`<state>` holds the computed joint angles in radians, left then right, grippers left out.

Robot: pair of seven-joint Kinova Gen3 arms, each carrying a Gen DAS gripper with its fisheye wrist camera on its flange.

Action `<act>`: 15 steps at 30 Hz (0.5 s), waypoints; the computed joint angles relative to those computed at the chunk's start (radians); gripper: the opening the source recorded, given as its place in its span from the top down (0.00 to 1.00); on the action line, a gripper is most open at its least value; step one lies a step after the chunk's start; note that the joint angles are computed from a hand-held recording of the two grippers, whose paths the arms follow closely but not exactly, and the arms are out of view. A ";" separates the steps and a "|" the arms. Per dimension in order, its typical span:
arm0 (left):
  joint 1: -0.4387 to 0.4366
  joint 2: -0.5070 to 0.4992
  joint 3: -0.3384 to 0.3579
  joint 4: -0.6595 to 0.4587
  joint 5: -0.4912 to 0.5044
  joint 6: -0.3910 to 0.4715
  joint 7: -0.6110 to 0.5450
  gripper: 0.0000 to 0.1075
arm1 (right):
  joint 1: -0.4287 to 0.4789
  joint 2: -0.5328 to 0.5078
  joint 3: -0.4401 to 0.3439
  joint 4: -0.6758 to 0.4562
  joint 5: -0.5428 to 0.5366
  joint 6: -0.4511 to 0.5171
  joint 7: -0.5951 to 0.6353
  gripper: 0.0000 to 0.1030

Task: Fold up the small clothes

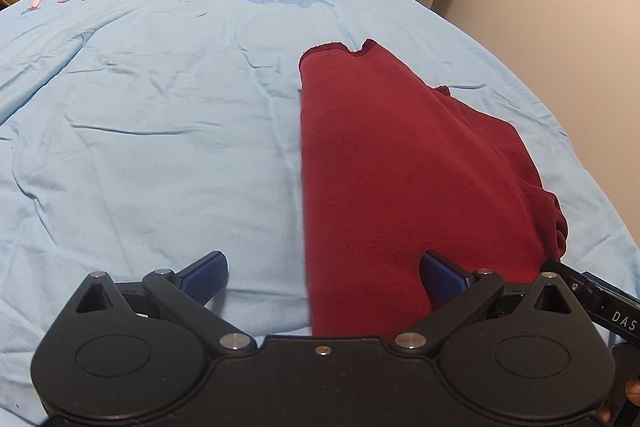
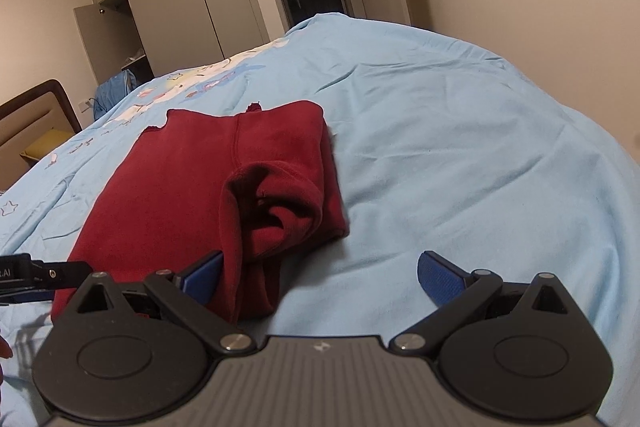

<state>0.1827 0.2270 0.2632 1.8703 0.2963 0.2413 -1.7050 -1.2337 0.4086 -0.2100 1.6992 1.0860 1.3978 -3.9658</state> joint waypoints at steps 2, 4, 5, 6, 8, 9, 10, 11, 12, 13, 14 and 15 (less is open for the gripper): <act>0.001 0.000 -0.001 0.000 0.000 0.000 0.000 0.05 | 0.000 0.005 0.000 -0.004 -0.001 0.002 0.004 0.00; 0.007 -0.001 -0.009 -0.004 -0.006 0.008 0.006 0.05 | -0.003 0.008 0.002 -0.006 0.000 0.004 0.003 0.00; 0.013 -0.002 -0.015 -0.008 -0.011 0.014 0.011 0.05 | -0.003 0.009 0.003 -0.006 0.000 0.005 0.003 0.00; 0.019 -0.001 -0.021 -0.014 -0.018 0.023 0.018 0.05 | -0.004 0.010 0.003 -0.006 -0.001 0.005 0.003 0.00; 0.022 -0.004 -0.025 -0.023 -0.024 0.035 0.019 0.05 | -0.006 0.010 0.003 -0.010 -0.003 0.007 0.004 0.00; 0.021 -0.006 -0.023 -0.024 -0.024 0.036 0.015 0.05 | -0.007 0.008 0.004 -0.009 -0.002 0.006 -0.002 0.00; 0.021 -0.008 -0.023 -0.026 -0.025 0.034 0.011 0.05 | -0.011 0.005 0.004 -0.002 0.005 0.002 -0.021 0.00; 0.024 -0.011 -0.025 -0.026 -0.029 0.031 0.009 0.05 | -0.019 -0.003 0.004 0.016 0.021 -0.003 -0.056 0.00; 0.028 -0.013 -0.030 -0.025 -0.034 0.026 0.011 0.05 | -0.025 -0.009 0.003 0.031 0.038 -0.006 -0.088 0.00; 0.034 -0.014 -0.035 -0.027 -0.040 0.023 0.016 0.05 | -0.028 -0.014 -0.001 0.043 0.051 -0.007 -0.112 0.00; 0.038 -0.014 -0.038 -0.033 -0.044 0.024 0.021 0.05 | -0.028 -0.017 -0.004 0.050 0.059 -0.005 -0.128 0.00; 0.036 -0.012 -0.037 -0.038 -0.044 0.025 0.022 0.05 | -0.028 -0.019 -0.008 0.054 0.065 0.001 -0.137 0.00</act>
